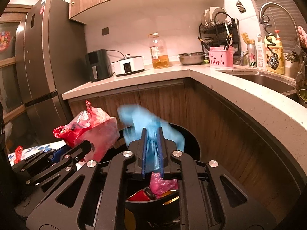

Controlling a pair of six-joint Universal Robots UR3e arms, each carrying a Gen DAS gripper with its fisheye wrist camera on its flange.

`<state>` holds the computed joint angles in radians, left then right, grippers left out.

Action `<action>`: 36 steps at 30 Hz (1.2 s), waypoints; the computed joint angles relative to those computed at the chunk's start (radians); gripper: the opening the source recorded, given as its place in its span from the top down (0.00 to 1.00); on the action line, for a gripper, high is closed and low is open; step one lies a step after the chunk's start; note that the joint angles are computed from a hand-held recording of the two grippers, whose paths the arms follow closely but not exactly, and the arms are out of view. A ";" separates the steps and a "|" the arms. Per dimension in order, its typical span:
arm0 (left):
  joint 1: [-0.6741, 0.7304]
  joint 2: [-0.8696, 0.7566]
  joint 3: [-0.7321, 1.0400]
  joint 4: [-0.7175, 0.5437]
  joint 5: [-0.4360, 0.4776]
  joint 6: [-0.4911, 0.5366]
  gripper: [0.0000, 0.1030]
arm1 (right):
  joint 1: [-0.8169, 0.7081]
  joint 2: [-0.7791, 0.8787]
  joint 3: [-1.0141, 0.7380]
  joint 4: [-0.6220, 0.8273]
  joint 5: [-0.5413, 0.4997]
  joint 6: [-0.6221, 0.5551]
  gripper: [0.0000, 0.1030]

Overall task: Collect trash
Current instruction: 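Open both tools to drop the glove and red bag into the bin, then move both tools back to the remaining trash on the table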

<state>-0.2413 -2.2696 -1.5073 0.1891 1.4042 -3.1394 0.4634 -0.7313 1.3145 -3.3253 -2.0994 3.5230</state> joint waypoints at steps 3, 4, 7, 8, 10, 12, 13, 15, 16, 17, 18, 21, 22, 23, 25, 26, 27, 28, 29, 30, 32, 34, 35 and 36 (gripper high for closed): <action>0.005 -0.001 -0.001 0.003 -0.004 -0.007 0.64 | -0.006 -0.005 0.015 -0.005 0.000 0.009 0.73; 0.008 0.000 -0.003 0.000 -0.009 -0.009 0.62 | -0.007 -0.008 0.021 -0.008 -0.001 0.012 0.72; 0.012 0.002 -0.003 -0.007 -0.013 -0.010 0.54 | -0.003 -0.013 0.037 -0.018 -0.011 0.022 0.67; 0.012 0.003 -0.005 -0.007 -0.010 -0.010 0.50 | -0.001 -0.015 0.041 -0.019 -0.015 0.024 0.65; 0.016 0.010 -0.019 0.001 -0.015 -0.014 0.46 | 0.006 -0.018 0.046 -0.019 -0.023 0.025 0.62; 0.023 0.022 -0.052 0.026 -0.014 -0.022 0.37 | 0.015 -0.017 0.048 -0.018 -0.033 0.027 0.58; 0.025 0.029 -0.068 0.039 -0.007 -0.025 0.35 | 0.019 -0.019 0.050 -0.014 -0.038 0.030 0.57; 0.031 0.044 -0.106 0.064 0.007 -0.026 0.30 | 0.027 -0.024 0.060 -0.012 -0.044 0.038 0.52; 0.035 0.053 -0.128 0.077 0.015 -0.027 0.28 | 0.031 -0.026 0.065 -0.012 -0.049 0.042 0.50; 0.042 0.064 -0.158 0.098 0.024 -0.030 0.23 | 0.035 -0.027 0.066 -0.007 -0.056 0.046 0.46; 0.046 0.073 -0.178 0.110 0.029 -0.031 0.21 | 0.043 -0.029 0.070 -0.006 -0.064 0.049 0.45; 0.058 0.108 -0.260 0.164 0.061 -0.026 0.16 | 0.067 -0.028 0.076 -0.007 -0.088 0.054 0.33; 0.062 0.121 -0.288 0.182 0.069 -0.025 0.16 | 0.080 -0.023 0.074 -0.011 -0.104 0.056 0.32; 0.070 0.139 -0.325 0.205 0.078 -0.024 0.15 | 0.088 -0.020 0.073 -0.014 -0.112 0.055 0.31; 0.082 0.165 -0.384 0.247 0.086 -0.022 0.13 | 0.115 -0.012 0.062 -0.005 -0.137 0.056 0.28; 0.091 0.183 -0.429 0.279 0.099 -0.019 0.11 | 0.129 -0.008 0.059 -0.004 -0.148 0.060 0.25; 0.099 0.196 -0.460 0.302 0.102 -0.015 0.09 | 0.140 -0.005 0.055 -0.001 -0.156 0.065 0.23; 0.106 0.206 -0.483 0.321 0.104 -0.013 0.08 | 0.150 -0.002 0.052 0.002 -0.162 0.067 0.23; 0.116 0.223 -0.522 0.349 0.115 -0.011 0.08 | 0.164 0.004 0.043 0.006 -0.171 0.066 0.23; 0.129 0.237 -0.558 0.374 0.118 -0.009 0.08 | 0.181 0.013 0.030 0.013 -0.185 0.067 0.23; 0.163 0.270 -0.637 0.423 0.114 -0.004 0.07 | 0.206 0.028 0.007 0.026 -0.198 0.069 0.23; 0.201 0.300 -0.707 0.460 0.105 0.003 0.07 | 0.230 0.045 -0.021 0.046 -0.203 0.081 0.22; 0.227 0.315 -0.750 0.489 0.099 0.009 0.07 | 0.241 0.054 -0.036 0.058 -0.200 0.089 0.22; 0.256 0.332 -0.794 0.515 0.092 0.014 0.07 | 0.254 0.066 -0.057 0.074 -0.196 0.096 0.22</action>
